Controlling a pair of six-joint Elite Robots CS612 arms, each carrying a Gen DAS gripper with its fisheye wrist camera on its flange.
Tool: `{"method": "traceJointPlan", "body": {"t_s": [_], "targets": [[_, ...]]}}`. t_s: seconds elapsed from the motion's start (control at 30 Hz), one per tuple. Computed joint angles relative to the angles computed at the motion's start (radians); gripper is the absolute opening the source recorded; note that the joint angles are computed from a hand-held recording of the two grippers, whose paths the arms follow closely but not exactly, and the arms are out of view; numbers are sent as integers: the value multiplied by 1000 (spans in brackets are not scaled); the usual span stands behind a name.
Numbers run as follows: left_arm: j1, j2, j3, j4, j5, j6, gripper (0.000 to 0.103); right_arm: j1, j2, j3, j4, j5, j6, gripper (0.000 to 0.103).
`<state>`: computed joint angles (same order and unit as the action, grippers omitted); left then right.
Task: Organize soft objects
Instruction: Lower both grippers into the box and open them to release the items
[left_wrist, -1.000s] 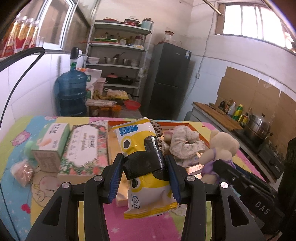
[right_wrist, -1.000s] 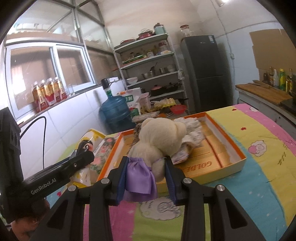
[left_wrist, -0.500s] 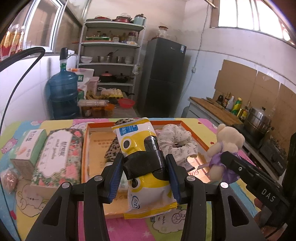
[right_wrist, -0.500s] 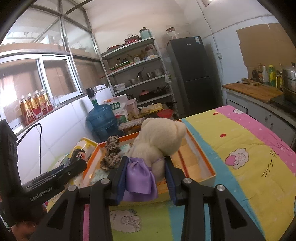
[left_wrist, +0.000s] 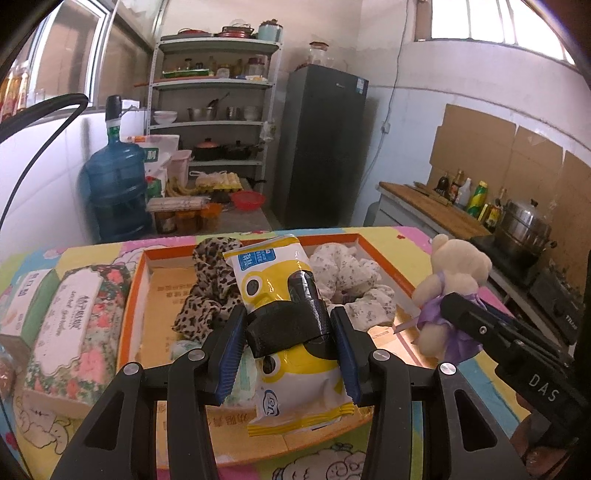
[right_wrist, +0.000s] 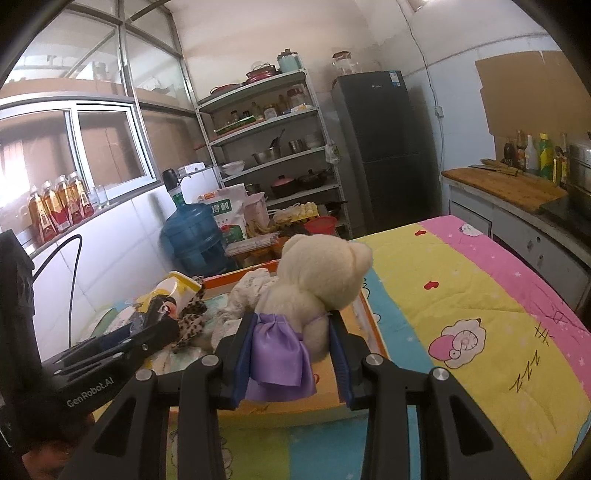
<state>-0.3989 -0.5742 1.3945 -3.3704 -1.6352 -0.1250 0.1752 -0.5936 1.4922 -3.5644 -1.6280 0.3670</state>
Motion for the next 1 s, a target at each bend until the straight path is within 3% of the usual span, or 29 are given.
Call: {"method": "traceJointPlan", "body": {"t_s": [1.0], "targets": [[-1,58,-95,120,0,-20,48,-37,39,-74,157,153,24,40]]}}
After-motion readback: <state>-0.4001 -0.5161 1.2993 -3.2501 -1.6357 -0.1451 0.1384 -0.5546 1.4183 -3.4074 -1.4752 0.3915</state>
